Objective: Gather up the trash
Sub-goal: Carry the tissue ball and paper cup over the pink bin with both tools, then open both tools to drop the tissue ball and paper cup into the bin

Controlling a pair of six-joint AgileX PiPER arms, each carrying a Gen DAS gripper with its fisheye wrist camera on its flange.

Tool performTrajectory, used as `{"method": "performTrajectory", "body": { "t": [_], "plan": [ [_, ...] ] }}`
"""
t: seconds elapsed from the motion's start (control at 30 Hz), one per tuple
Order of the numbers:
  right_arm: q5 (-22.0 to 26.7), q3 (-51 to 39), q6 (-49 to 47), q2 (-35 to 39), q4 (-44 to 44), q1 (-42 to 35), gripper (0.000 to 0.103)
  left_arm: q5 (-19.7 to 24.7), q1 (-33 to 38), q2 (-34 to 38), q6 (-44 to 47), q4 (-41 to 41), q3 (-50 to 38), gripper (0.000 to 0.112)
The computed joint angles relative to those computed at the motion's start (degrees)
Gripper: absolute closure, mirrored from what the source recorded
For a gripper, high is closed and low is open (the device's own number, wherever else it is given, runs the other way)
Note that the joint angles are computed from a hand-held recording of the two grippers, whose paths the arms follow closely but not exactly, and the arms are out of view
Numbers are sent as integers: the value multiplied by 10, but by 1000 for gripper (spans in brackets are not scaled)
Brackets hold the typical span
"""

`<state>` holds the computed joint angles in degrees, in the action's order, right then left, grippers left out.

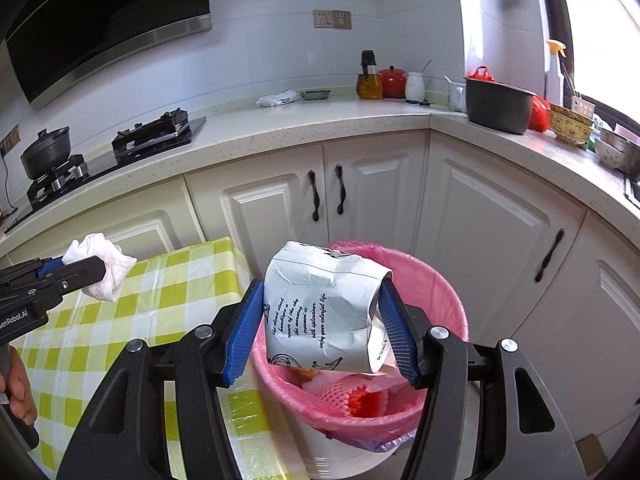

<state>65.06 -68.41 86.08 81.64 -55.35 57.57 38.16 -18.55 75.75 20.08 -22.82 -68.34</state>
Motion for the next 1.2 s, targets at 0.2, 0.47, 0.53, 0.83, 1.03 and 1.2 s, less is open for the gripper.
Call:
{"method": "performTrajectory", "body": {
  "t": [0.2, 0.47, 0.53, 0.83, 1.03, 1.2],
  "plan": [
    [-14, 29, -9, -28, 1, -31, 47, -8, -45, 32, -28, 19, -30, 77],
    [-51, 71, -29, -59, 18, -95, 47, -22, -104, 97, -64, 45, -80, 76],
    [-63, 79, -37, -63, 23, -112, 47, -21, -113, 119, -65, 40, -98, 76],
    [-122, 94, -86, -65, 53, -190, 47, -21, -145, 212, -96, 60, -168, 76],
    [-145, 94, -107, -55, 63, -218, 47, -16, -153, 256, -112, 71, -207, 75],
    [-157, 85, -122, -38, 65, -235, 45, -5, -152, 289, -119, 74, -243, 73]
  ]
}}
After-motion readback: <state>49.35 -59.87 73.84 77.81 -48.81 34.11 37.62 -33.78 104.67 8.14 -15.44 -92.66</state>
